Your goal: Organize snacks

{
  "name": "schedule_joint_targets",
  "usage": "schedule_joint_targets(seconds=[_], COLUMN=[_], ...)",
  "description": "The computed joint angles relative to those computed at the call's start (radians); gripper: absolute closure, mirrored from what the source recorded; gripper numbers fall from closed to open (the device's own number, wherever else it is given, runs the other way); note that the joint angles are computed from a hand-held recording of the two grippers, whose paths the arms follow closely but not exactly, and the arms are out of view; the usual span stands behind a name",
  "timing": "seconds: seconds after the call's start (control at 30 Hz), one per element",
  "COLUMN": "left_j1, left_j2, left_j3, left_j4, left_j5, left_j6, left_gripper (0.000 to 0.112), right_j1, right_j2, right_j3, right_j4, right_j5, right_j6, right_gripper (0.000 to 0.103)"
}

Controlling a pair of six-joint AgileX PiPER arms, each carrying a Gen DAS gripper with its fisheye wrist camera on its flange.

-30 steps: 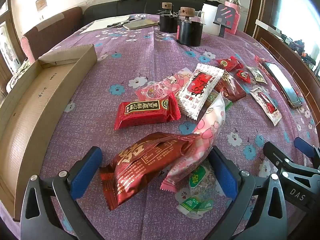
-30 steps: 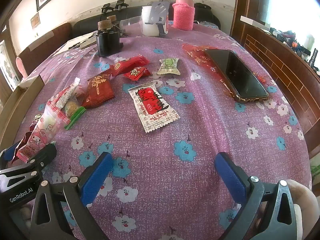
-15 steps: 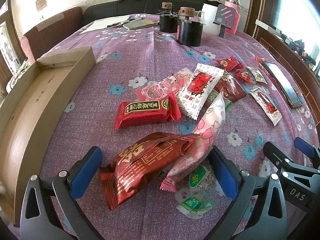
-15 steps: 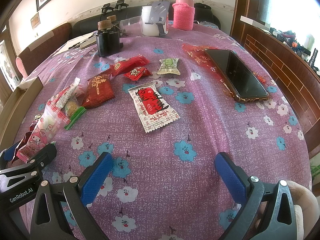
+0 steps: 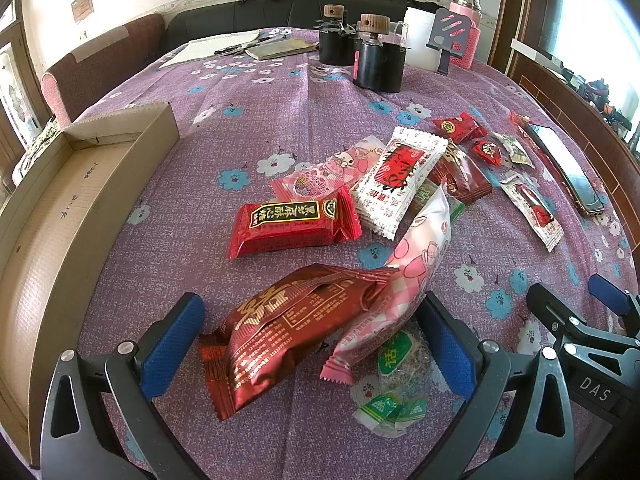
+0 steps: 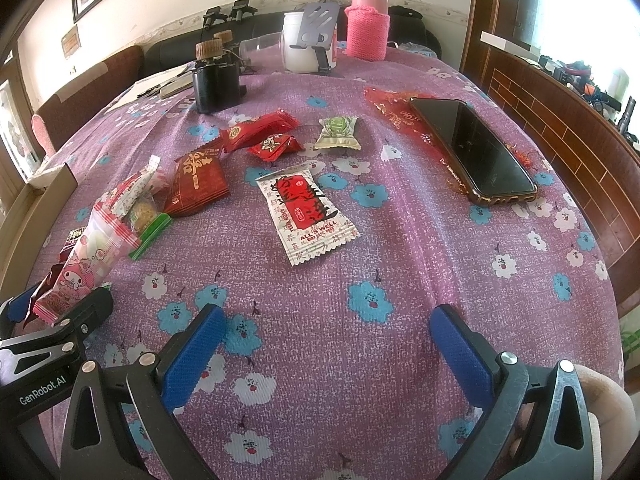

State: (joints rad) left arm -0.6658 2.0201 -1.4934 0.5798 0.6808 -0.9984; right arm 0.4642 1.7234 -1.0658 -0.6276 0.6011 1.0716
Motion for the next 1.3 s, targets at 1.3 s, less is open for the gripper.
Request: schedule_joint_targets(seconds=[1.3], left_j1=[0.060], left_j2=[-0.176], left_j3=[0.189], left_j4=[-0.303], left_j5=[-0.093], left_j6=[0.322], left_gripper=[0.009], right_j1=[0.022], right_j2=[-0.031], right_j3=[-0.006], right_j4=[0.090], right_j5=[0.062], right_j6=[-0.006], right_gripper=[0.002])
